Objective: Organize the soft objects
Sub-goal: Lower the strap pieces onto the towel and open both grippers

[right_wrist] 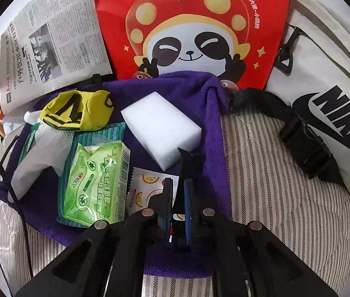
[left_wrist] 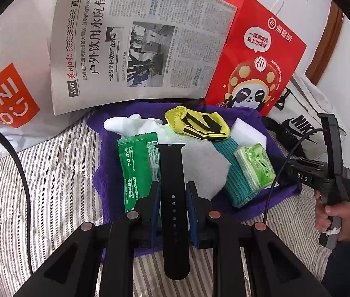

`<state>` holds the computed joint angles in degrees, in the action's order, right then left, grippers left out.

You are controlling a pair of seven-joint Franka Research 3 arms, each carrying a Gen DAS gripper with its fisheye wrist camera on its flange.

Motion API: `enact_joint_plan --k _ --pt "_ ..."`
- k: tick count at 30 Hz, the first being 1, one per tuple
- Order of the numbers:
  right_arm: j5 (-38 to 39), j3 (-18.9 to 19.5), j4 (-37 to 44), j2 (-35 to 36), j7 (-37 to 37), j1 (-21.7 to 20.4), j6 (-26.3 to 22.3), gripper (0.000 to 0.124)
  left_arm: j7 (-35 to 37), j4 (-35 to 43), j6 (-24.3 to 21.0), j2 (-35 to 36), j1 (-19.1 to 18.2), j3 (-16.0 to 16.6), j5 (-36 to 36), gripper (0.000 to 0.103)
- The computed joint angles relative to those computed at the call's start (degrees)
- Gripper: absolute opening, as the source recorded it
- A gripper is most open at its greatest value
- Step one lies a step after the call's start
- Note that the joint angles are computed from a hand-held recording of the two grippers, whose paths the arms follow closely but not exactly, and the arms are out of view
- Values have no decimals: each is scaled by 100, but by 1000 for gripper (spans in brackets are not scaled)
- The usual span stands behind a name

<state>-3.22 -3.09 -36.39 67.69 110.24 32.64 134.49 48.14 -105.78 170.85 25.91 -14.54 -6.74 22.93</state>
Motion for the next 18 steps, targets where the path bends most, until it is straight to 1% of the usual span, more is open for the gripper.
enact_joint_plan --k 2,5,7,10,14,15,18 --pt "13 10 113 81 -25 -10 -36 9 120 95 -30 94 107 -122 -108 20" --pt "21 13 -228 -86 -25 -9 159 9 206 237 -97 199 121 -147 -179 20" --pt "31 25 -276 -107 -50 -17 187 9 276 307 -117 250 143 -180 -235 20" --pt "73 46 108 132 -78 -46 25 9 353 506 -186 388 130 -184 -296 20" --pt "122 72 75 134 -126 -68 75 9 491 837 -343 657 135 -208 -379 20" --pt "128 69 176 192 -127 -70 34 9 568 940 -405 755 178 -266 -438 20" --pt "125 56 109 150 -140 -61 65 9 628 1077 -397 926 176 -262 -505 20"
